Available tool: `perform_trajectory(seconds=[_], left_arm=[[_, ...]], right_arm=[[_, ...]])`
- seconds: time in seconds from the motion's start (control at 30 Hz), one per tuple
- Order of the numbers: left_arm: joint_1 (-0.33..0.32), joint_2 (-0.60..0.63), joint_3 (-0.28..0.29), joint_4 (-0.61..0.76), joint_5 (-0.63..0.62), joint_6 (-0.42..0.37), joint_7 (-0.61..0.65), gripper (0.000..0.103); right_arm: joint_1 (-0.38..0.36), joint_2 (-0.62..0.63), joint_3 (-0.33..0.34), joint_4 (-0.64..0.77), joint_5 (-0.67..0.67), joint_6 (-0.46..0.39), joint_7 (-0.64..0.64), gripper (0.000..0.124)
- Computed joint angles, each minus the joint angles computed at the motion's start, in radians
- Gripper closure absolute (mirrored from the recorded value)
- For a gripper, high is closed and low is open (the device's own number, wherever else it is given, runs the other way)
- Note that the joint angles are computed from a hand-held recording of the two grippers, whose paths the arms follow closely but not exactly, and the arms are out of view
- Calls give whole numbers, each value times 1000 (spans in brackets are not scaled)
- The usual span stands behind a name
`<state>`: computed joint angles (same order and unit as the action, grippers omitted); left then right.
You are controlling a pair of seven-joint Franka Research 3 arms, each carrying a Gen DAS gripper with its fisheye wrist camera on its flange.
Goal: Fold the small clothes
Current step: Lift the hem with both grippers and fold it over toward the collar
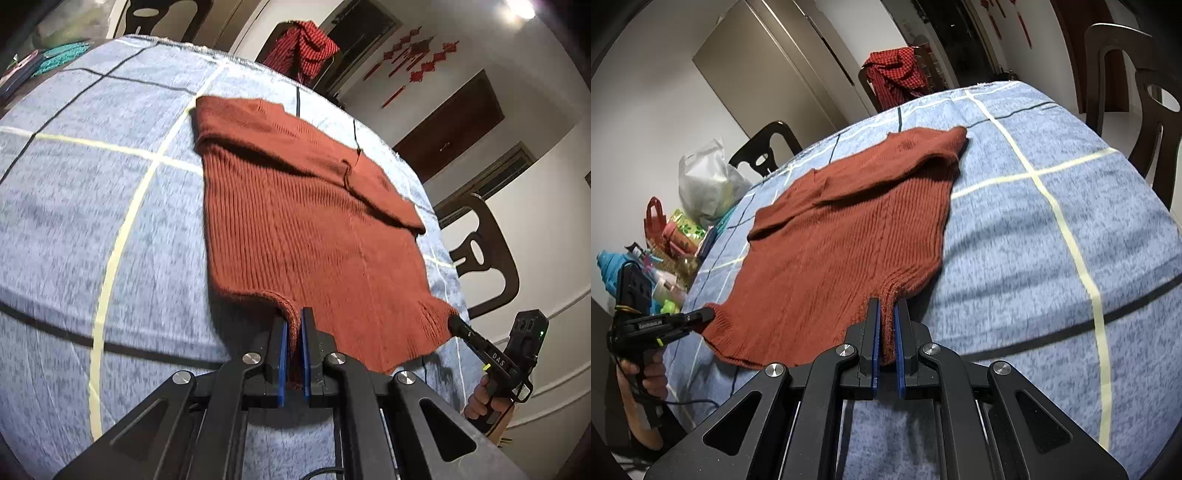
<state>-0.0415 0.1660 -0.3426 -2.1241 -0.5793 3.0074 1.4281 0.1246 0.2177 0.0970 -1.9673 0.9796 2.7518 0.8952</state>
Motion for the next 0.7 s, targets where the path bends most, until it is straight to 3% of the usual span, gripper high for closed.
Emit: perform_trajectory(seconds=[0.1,0.47,0.7], left_arm=[[44,17,-50,25,-114,15,97,95],[68,64,-52,100,-107,8,109,95],[72,95,-39,159,-36,-5,70,95]], right_arm=[[-5,10,2,23,13,-4,-8,117],[-6,73,8,139,-53,-13,42,117],[-18,132,20,235,-96,-38,86,117]])
